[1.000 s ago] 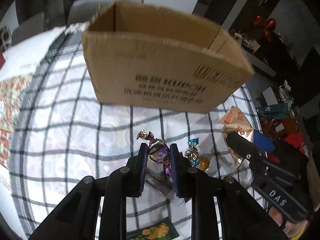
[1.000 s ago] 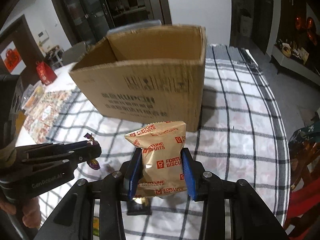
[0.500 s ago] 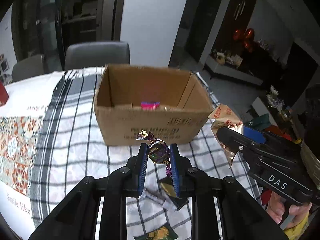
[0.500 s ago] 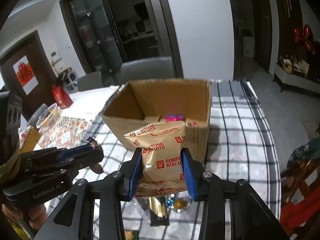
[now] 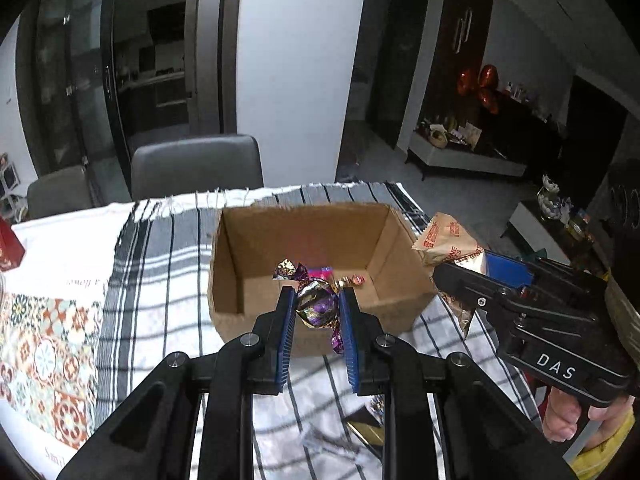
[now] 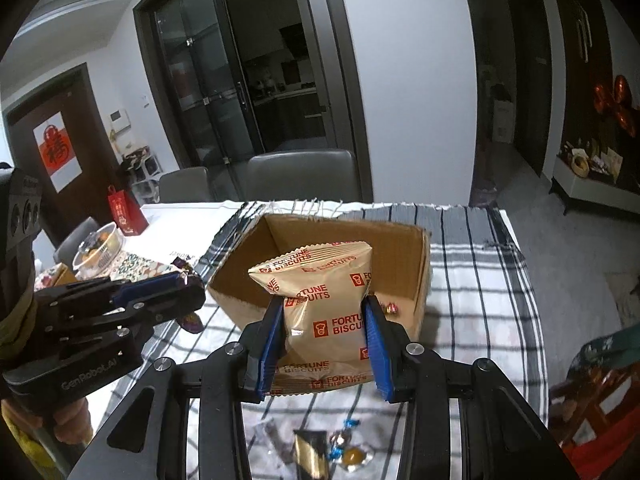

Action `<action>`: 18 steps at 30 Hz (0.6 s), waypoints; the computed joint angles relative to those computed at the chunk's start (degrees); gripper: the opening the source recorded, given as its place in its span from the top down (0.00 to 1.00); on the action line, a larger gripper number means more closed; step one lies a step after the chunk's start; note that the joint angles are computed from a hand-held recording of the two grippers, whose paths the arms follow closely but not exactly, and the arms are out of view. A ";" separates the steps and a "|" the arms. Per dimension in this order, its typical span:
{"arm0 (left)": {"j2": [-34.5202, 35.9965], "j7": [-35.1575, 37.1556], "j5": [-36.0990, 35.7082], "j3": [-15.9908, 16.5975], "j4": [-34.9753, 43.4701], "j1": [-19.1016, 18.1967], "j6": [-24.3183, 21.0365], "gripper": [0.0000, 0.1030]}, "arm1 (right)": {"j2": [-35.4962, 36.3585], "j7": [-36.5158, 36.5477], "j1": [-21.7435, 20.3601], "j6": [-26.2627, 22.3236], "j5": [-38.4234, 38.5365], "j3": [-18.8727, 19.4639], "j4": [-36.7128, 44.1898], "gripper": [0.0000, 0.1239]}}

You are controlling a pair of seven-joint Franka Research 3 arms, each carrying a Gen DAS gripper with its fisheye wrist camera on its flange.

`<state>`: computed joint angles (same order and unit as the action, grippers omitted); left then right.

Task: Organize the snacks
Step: 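Carry both snacks into the cardboard box and open both tools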

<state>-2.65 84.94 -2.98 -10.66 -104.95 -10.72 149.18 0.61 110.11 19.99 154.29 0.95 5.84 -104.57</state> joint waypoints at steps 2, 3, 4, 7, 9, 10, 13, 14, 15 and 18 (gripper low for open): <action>1.27 0.46 0.05 0.08 1.01 0.15 0.52 0.78 | 1.63 -0.75 -0.03 -0.15 0.27 -0.10 1.82 0.68; 2.27 0.42 0.35 0.09 1.97 0.30 0.52 0.78 | 2.57 -1.03 -0.01 -0.40 0.30 -0.23 2.89 0.68; 3.34 0.53 0.60 0.05 3.06 0.46 0.44 0.78 | 3.41 -1.36 0.04 -0.29 0.43 -0.37 3.72 0.68; 6.52 -0.90 3.48 -0.14 6.57 0.81 -0.46 0.78 | 5.64 -2.00 0.25 -0.91 0.44 -0.91 6.11 0.68; 8.60 -1.47 4.87 -0.29 8.83 1.10 -0.85 0.78 | 7.15 -2.35 0.44 -1.52 0.74 -1.21 7.83 0.68; 9.31 -1.75 5.44 -0.39 9.58 1.18 -0.74 0.78 | 7.52 -2.08 0.60 -1.65 0.65 -1.45 8.16 0.68; 11.11 -4.99 10.42 0.11 11.34 0.85 0.00 0.54 | 9.32 1.75 1.71 -3.58 -3.69 -3.04 10.21 0.62; 11.10 -6.15 12.14 0.29 11.13 0.74 0.71 0.47 | 9.60 2.84 1.86 -4.14 -4.55 -3.39 10.55 0.54; 10.81 -7.18 13.78 0.48 10.45 0.72 1.91 0.44 | 9.34 3.50 1.84 -3.47 -4.74 -3.53 9.85 0.53; 8.67 -8.70 15.57 0.43 7.30 1.16 3.56 0.44 | 7.83 4.09 1.67 -2.76 -5.22 -3.48 7.58 0.53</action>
<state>6.02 76.24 12.59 -10.24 -97.66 -9.55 152.74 8.44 114.19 21.67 151.54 -4.27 2.36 -96.99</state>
